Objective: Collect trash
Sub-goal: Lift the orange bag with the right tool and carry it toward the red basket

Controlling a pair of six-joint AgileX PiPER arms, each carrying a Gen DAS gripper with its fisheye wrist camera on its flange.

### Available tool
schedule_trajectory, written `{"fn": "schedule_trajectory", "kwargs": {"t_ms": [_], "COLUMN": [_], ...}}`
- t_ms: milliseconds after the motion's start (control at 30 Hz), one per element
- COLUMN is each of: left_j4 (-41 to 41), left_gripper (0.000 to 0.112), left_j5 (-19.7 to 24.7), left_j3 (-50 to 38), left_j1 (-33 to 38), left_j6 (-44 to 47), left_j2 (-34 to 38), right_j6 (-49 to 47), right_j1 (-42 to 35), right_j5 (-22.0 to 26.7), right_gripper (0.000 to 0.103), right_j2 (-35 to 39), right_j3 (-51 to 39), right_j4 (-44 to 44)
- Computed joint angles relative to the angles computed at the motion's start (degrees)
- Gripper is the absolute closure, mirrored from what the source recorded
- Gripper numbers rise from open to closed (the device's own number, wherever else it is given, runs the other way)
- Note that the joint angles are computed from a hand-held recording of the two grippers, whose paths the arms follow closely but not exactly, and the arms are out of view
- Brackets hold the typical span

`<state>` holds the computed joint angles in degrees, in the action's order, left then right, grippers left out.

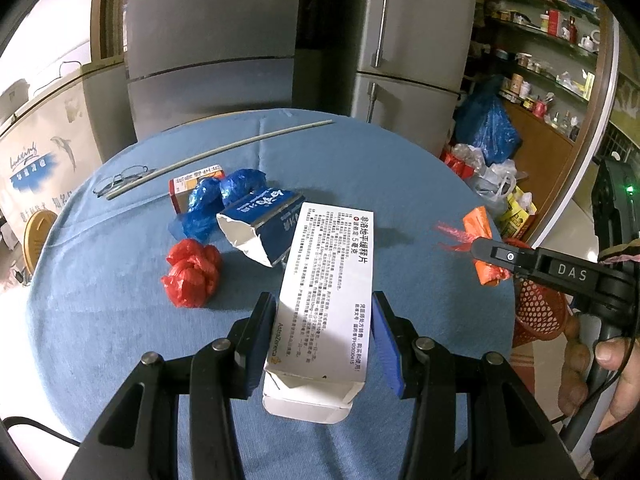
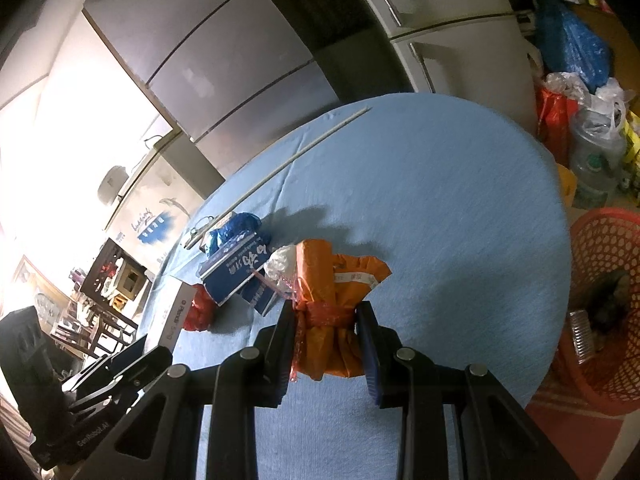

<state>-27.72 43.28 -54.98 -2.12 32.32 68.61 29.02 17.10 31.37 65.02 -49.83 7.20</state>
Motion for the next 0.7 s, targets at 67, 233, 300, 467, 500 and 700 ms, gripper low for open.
{"fn": "schedule_trajectory", "kwargs": {"t_ms": [67,233,300,467,500,700], "left_j4": [0.40,1.15,1.55,2.59,2.80,4.68], "left_gripper": [0.063,0.063,0.063,0.063,0.063,0.063], "left_j5": [-0.07,-0.17,-0.13,-0.38,-0.39,-0.63], "left_j3": [-0.35,-1.18,-1.68,-3.07,-3.38,-4.85], "left_j1": [-0.46,-1.63,-2.21,-4.11,-4.50,-6.82], "left_j6": [-0.48,-1.47,-1.95,-3.42,-3.75,-6.03], "left_j2": [-0.04,0.22,0.34,0.70,0.78,1.38], "right_j6": [-0.51,-1.88,-2.97,-5.41,-6.06,-10.29], "right_j1": [-0.79,-3.01,-4.42,-7.78,-8.68,-13.95], "right_j5": [0.21,0.88,1.34,2.52,2.83,4.72], "right_gripper": [0.071,0.071,0.071,0.071,0.071,0.071], "right_j2": [-0.46,-1.60,-2.26,-4.13,-4.56,-5.95], "right_j3": [0.12,0.33,0.47,1.09,1.21,0.90], "right_j4": [0.40,1.27,2.11,3.90,4.35,7.43]}}
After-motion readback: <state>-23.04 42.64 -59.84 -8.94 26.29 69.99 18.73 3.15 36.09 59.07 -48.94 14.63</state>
